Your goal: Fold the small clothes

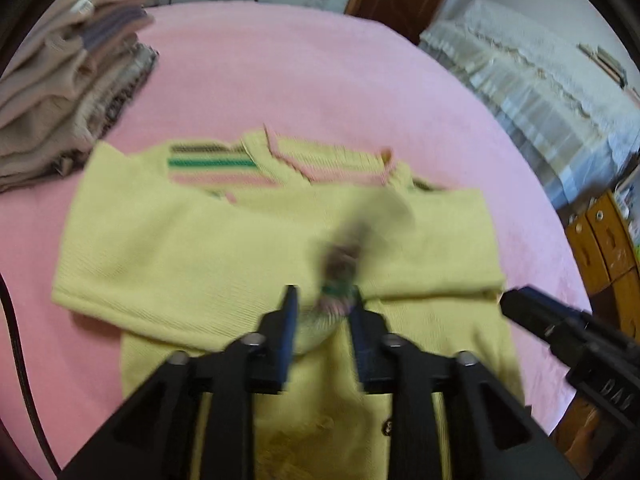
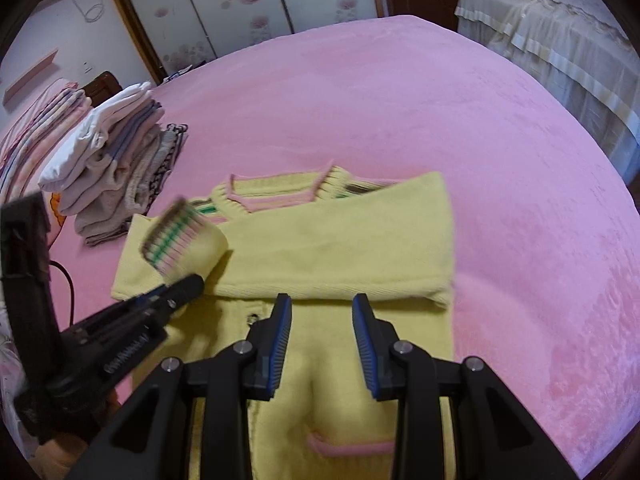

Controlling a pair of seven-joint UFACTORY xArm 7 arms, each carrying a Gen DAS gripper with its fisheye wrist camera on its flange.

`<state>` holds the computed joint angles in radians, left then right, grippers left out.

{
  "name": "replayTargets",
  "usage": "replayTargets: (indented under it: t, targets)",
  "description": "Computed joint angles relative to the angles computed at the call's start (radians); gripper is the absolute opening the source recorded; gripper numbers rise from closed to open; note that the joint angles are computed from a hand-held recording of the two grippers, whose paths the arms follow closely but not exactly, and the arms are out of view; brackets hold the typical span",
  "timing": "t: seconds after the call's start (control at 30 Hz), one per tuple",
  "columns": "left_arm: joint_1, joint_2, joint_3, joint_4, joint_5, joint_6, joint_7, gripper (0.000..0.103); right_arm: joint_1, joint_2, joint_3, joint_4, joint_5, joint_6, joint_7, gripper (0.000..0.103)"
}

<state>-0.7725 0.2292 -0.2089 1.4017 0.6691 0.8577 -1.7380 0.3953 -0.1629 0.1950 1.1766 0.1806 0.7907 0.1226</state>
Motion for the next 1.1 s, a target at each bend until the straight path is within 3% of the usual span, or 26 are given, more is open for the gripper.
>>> replayTargets:
  t: [0.1,0.2,0.53,0.73,1.03,1.1]
  targets:
    - [-0.019,-0.01,-0.011,0.005,0.014,0.026,-0.008,0.048,-0.002,-0.016,-0.011,-0.018,0.022,-0.003,-0.019,0.032]
    - [-0.038,-0.04,-0.02,-0.009,0.036,0.065,-0.04,0.054,0.002,-0.011,-0.021,-0.016,0.067,-0.004,-0.055,0.032]
    - [0.046,-0.313,-0.126,-0.302,-0.034,0.163,-0.228,0.056,0.021,0.06,-0.018,0.04,0.217,0.025,-0.167,0.032]
    - [0.129,-0.415,-0.162,-0.448,-0.128,0.162,-0.237,0.056,0.026,0.149,0.003,0.093,0.252,0.032,-0.162,0.032]
    - [0.201,-0.462,-0.203,-0.534,-0.147,0.112,-0.242,0.056,0.038,0.23,0.032,0.139,0.224,0.024,-0.139,0.031]
    - [0.21,-0.467,-0.207,-0.54,-0.148,0.104,-0.239,0.056,0.038,0.224,0.037,0.137,0.251,0.02,-0.183,0.008]
